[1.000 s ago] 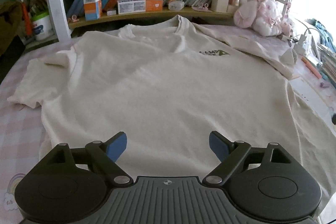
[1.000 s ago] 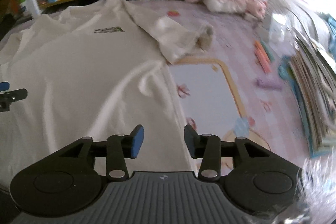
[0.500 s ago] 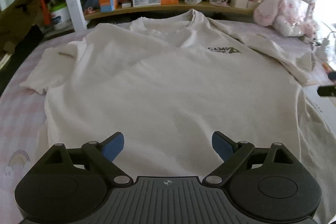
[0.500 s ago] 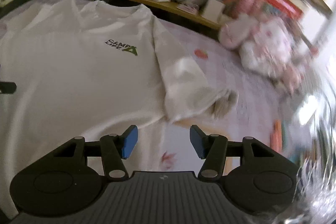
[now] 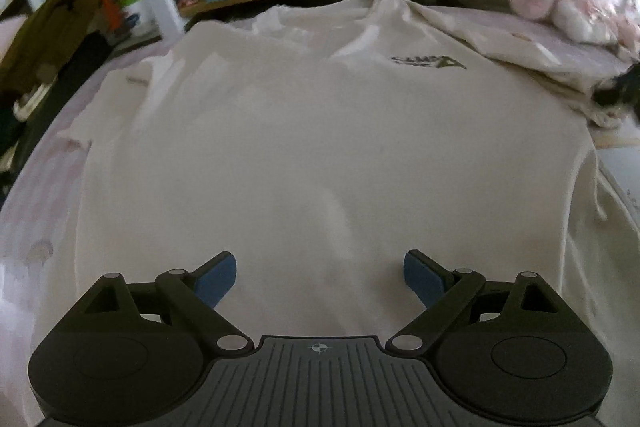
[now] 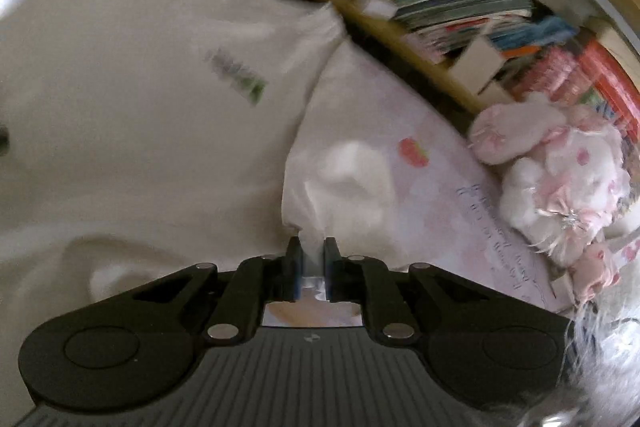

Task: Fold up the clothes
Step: 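Grasp the sleeve with the right tool and straighten it outward, then grasp the shirt side edge with the left tool and pull it straight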

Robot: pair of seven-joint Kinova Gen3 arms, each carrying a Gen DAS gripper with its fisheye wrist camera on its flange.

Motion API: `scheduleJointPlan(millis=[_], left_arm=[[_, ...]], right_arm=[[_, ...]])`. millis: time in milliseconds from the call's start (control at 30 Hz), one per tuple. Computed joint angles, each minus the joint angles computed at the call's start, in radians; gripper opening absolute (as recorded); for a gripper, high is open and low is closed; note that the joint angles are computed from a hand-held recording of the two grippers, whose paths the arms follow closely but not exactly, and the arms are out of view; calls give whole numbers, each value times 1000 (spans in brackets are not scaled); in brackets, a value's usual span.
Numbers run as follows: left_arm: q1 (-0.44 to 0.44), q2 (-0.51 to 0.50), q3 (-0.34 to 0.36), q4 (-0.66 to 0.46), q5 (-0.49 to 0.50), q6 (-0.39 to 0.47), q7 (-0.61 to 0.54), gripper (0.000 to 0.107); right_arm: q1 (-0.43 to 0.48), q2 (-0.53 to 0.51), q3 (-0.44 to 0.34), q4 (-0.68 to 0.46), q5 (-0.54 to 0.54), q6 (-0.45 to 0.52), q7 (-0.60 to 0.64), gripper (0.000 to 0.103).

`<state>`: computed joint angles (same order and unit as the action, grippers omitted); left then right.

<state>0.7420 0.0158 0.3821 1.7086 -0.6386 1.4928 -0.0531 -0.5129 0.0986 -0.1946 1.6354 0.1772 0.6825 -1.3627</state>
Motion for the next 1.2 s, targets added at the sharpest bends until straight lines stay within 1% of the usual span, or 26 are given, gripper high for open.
scheduleJointPlan(millis=[33,100,133,167,200,300,333,367,400,433,467,500,533,567,600,667,767,800,833,867,900,967,1000,1067,1133,1200], left_arm=[[-1,0,-1,-1,3,4,11,93],[-1,2,-1,-4,7,13,24,93],[-1,5,-2,-8,9,19,25,93],[1,9,-1,-13,10,26,23,93],[3,13,-1,-20,11,34,20,93],[8,24,-6,-34,11,50,-16,93],[11,28,-7,-39,9,56,-29,93],[15,32,-7,-44,7,64,-41,93],[17,33,-10,-45,7,67,-52,93],[18,32,-13,-44,7,66,-57,93],[18,31,-16,-43,7,63,-60,93],[18,29,-19,-40,7,59,-57,93],[17,26,-20,-36,8,54,-51,94],[15,23,-21,-32,9,49,-44,94],[13,21,-22,-29,11,44,-38,94],[7,14,-23,-24,16,33,-24,94],[-4,1,-22,-12,27,14,-10,95],[-11,-5,-23,-8,32,5,-10,95],[-18,-11,-24,-4,38,-2,-11,95],[-24,-12,-22,-5,40,-1,-13,95],[-28,-10,-19,-8,40,7,-15,95],[-31,-9,-14,-14,31,27,-20,95],[-31,-16,-12,-13,23,33,-22,95],[-32,-32,-5,-8,3,47,-22,95],[-43,-55,0,3,-12,64,-18,95],[-65,-83,1,20,-18,79,-19,95]], right_arm=[[14,3,28,-17,-24,-12,7,10],[2,25,120,-52,-25,-31,-27,10],[0,52,153,-83,-10,-17,-68,10],[13,86,168,-125,2,14,-108,10],[43,126,164,-171,-2,54,-133,10],[171,244,89,-299,-75,172,-127,10],[190,267,76,-320,-80,194,-136,14],[190,276,80,-328,-73,199,-154,20],[173,274,102,-322,-53,188,-188,35],[139,265,141,-305,-26,163,-225,38],[103,251,186,-280,-10,130,-256,38],[85,231,214,-256,-5,108,-282,37],[85,212,224,-241,-14,100,-294,36],[103,186,215,-218,-39,86,-290,36],[135,159,188,-194,-79,78,-270,36],[227,103,96,-140,-161,66,-231,36],[358,67,-43,-91,-280,71,-140,36],[381,63,-76,-79,-303,77,-111,35],[386,60,-92,-63,-309,79,-81,34],[372,60,-89,-51,-298,86,-67,34],[340,63,-69,-45,-272,98,-68,34],[264,69,-12,-30,-190,118,-103,34],[251,67,-7,-25,-150,120,-125,34],[255,59,-30,-24,-69,129,-187,34],[272,45,-83,-22,7,126,-256,34],[259,24,-88,-9,40,104,-284,34]])
